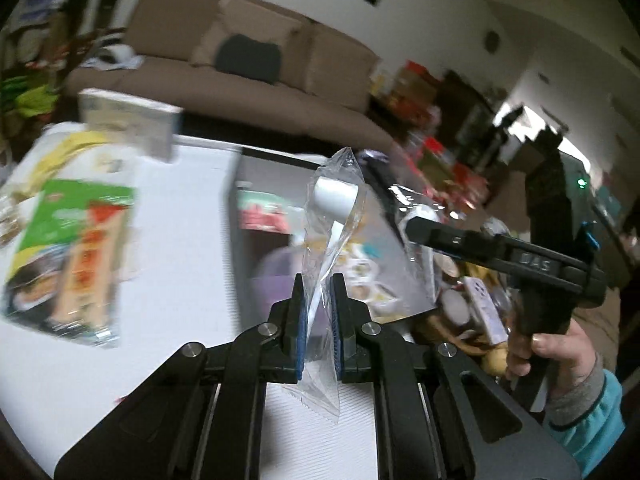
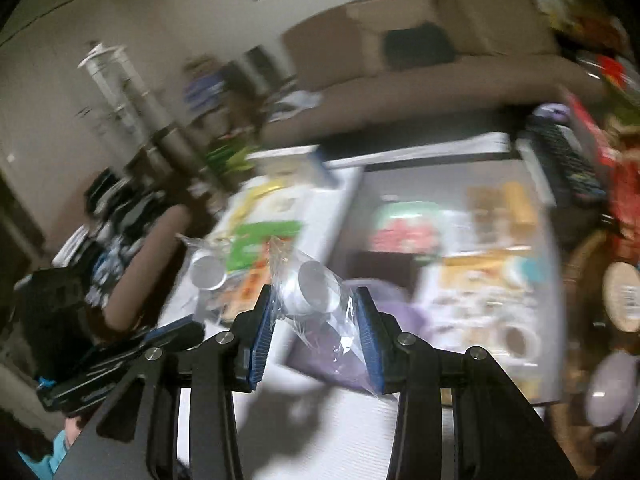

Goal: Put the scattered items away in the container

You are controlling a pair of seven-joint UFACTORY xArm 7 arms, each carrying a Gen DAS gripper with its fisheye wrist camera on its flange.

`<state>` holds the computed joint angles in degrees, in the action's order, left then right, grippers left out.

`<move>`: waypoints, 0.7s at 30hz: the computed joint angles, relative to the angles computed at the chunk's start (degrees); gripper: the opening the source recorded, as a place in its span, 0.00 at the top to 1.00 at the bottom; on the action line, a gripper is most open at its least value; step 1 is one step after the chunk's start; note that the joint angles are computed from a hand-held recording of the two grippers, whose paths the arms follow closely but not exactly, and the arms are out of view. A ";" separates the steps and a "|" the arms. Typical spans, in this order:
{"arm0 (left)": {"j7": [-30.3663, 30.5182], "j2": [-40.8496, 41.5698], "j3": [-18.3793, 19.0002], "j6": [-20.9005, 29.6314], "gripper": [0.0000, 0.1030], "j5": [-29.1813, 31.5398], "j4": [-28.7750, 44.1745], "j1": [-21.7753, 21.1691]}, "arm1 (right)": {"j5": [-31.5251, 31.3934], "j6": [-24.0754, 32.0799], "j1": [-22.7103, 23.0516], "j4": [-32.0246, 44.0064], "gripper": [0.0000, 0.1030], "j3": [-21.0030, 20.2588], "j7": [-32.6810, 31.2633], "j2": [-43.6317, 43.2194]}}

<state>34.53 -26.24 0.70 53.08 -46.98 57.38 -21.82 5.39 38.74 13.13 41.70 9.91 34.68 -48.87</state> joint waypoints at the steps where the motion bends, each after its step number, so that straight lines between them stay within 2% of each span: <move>1: -1.64 1.36 -2.47 -1.58 0.91 0.53 0.83 -0.69 | -0.54 1.14 -0.60 -0.73 0.61 -1.07 -0.57 -1.19; 6: -9.35 5.82 -8.60 -5.71 0.91 4.26 2.93 -3.80 | -0.33 3.04 -3.41 -4.39 0.61 -5.71 -2.78 -4.11; 14: -16.38 12.57 -12.14 -11.28 0.91 10.65 4.51 -7.01 | 1.83 0.26 -7.02 -8.53 0.61 -9.42 -5.18 -1.63; 18: -19.60 14.43 -13.09 -13.10 0.90 13.51 4.42 -7.85 | 2.47 -0.18 -8.02 -9.23 0.61 -9.73 -6.07 0.06; 20: -22.58 15.27 -13.84 -14.49 0.80 16.33 4.37 -7.83 | 2.15 0.28 -8.85 -9.14 0.58 -9.25 -6.00 0.77; 21: -23.41 15.38 -13.84 -14.93 0.60 16.96 4.24 -7.93 | 1.38 1.13 -9.59 -8.84 0.56 -8.61 -5.82 1.01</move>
<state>11.12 -10.86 -13.15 38.15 -30.02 61.63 -29.75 6.76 39.88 3.53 32.86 1.30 28.86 -47.86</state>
